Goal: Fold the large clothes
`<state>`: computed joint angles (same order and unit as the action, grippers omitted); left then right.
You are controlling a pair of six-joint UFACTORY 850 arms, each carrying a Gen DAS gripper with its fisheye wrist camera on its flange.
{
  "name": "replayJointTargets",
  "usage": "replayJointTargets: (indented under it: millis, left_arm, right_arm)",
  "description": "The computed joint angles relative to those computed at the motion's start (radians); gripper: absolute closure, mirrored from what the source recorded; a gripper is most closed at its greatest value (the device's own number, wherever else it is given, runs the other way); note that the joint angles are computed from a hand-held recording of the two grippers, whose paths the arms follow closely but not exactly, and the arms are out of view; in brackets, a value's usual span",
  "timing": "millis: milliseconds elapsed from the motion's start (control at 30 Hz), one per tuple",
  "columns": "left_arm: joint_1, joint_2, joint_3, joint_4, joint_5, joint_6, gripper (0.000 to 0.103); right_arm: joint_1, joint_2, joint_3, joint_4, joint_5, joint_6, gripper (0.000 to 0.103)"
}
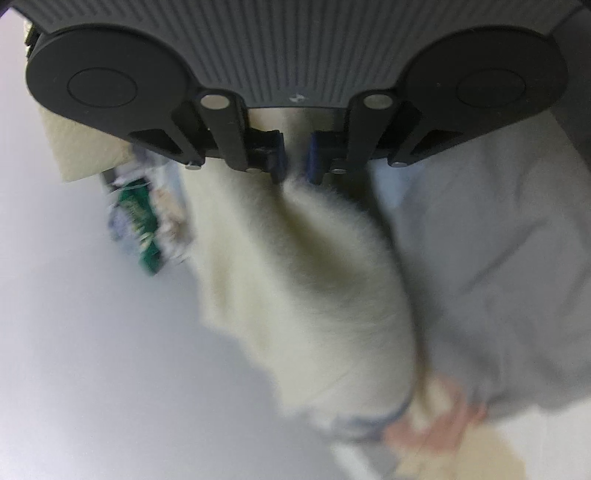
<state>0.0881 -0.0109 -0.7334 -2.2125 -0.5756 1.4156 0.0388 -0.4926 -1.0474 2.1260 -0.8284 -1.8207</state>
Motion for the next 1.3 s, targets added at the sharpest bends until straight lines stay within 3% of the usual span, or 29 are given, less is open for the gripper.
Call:
replayJointTargets:
  millis: [100, 167, 533, 867, 1100, 1300]
  left_arm:
    - [0.044, 0.077, 0.073, -0.073, -0.151, 0.052, 0.092]
    - [0.075, 0.126, 0.101, -0.077, -0.208, 0.062, 0.093]
    - [0.170, 0.346, 0.074, -0.029, -0.266, -0.015, 0.094]
    - [0.254, 0.398, -0.202, 0.080, -0.279, -0.110, 0.093]
    - [0.259, 0.337, -0.453, 0.140, -0.178, -0.074, 0.093]
    - [0.192, 0.246, -0.539, 0.130, -0.028, 0.020, 0.093]
  right_arm:
    - [-0.021, 0.050, 0.054, 0.022, -0.085, -0.061, 0.090]
    - [-0.040, 0.087, 0.088, 0.017, -0.156, -0.090, 0.090]
    - [-0.066, 0.322, 0.170, -0.033, -0.323, -0.111, 0.090]
    - [-0.077, 0.532, 0.034, -0.114, -0.369, -0.006, 0.090]
    - [-0.050, 0.560, -0.156, -0.104, -0.316, 0.076, 0.090]
    - [0.043, 0.476, -0.323, -0.121, -0.088, 0.064, 0.089]
